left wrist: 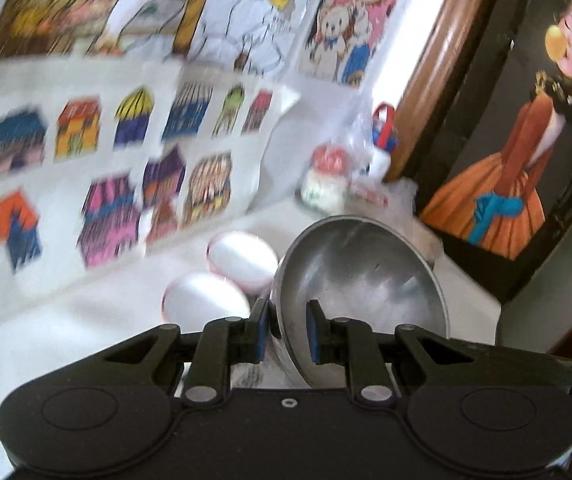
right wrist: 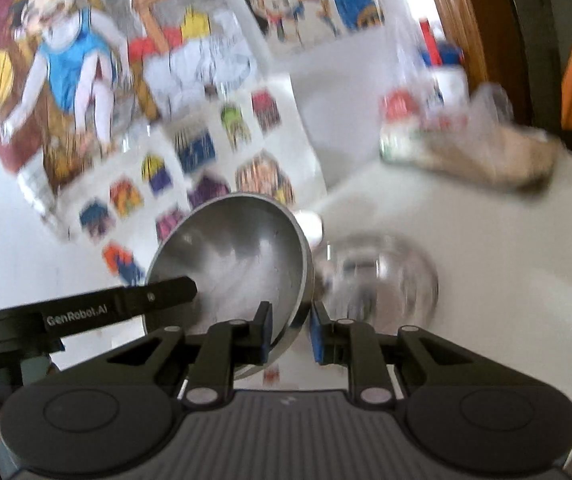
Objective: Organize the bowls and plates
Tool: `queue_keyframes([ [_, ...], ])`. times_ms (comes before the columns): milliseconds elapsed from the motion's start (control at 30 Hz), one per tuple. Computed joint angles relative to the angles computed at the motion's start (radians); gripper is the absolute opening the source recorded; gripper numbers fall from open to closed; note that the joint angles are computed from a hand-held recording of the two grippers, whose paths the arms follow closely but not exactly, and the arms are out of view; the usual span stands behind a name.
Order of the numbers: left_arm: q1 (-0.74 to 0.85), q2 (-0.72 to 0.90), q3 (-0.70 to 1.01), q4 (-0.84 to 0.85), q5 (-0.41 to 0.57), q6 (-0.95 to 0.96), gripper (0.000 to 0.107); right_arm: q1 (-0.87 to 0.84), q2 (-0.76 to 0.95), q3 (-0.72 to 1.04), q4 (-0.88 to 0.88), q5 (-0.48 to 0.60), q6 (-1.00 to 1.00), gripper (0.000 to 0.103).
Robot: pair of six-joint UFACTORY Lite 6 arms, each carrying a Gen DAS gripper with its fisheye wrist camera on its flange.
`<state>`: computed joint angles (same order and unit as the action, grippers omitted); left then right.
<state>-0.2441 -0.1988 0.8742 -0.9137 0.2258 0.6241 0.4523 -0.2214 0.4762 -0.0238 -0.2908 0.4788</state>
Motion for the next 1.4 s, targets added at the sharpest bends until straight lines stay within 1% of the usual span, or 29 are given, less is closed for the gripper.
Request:
queue_keyframes([
  [100, 0.000, -0.093, -0.148, -0.138, -0.009, 0.155, 0.021, 0.065, 0.001, -0.076, 0.132, -0.028, -0.076, 0.023],
  [200, -0.004, -0.163, -0.263, -0.209, -0.018, 0.235, 0.023, 0.113, 0.012, -0.120, 0.215, -0.047, -0.118, 0.023],
  [233, -0.005, -0.173, -0.287, -0.212, -0.018, 0.235, 0.023, 0.122, 0.013, -0.132, 0.226, -0.053, -0.122, 0.023],
  [333, 0.026, -0.174, -0.333, -0.302, 0.019, 0.330, 0.023, 0.125, -0.002, -0.169, 0.188, -0.054, -0.077, 0.023],
  [467, 0.039, -0.178, -0.368, -0.332, 0.039, 0.358, 0.023, 0.127, -0.003, -0.178, 0.157, -0.034, -0.049, 0.024],
  [533, 0.026, -0.176, -0.373, -0.329, 0.025, 0.357, 0.023, 0.113, 0.016, -0.169, 0.099, -0.035, 0.005, 0.024],
  [600, 0.009, -0.172, -0.372, -0.318, 0.009, 0.351, 0.025, 0.110, 0.027, -0.163, 0.091, -0.034, 0.014, 0.024],
  [733, 0.001, -0.148, -0.362, -0.318, 0.011, 0.354, 0.025, 0.108, 0.046, -0.149, 0.100, -0.032, 0.008, 0.024],
  [867, 0.002, -0.104, -0.344, -0.346, 0.013, 0.380, 0.025, 0.085, 0.081, -0.131, 0.030, -0.038, 0.068, 0.024],
  [967, 0.004, -0.074, -0.327, -0.332, 0.017, 0.368, 0.025, 0.070, 0.118, -0.111, -0.023, -0.049, 0.112, 0.024],
  [1133, 0.030, -0.019, -0.310, -0.421, 0.034, 0.463, 0.025, 0.041, 0.140, -0.110, -0.118, -0.093, 0.191, 0.026],
  [1300, 0.044, 0.007, -0.305, -0.488, 0.044, 0.539, 0.026, 0.023, 0.134, -0.123, -0.155, -0.132, 0.210, 0.028],
  [1400, 0.066, 0.021, -0.303, -0.532, 0.075, 0.603, 0.028, 0.014, 0.133, -0.137, -0.162, -0.166, 0.207, 0.029],
])
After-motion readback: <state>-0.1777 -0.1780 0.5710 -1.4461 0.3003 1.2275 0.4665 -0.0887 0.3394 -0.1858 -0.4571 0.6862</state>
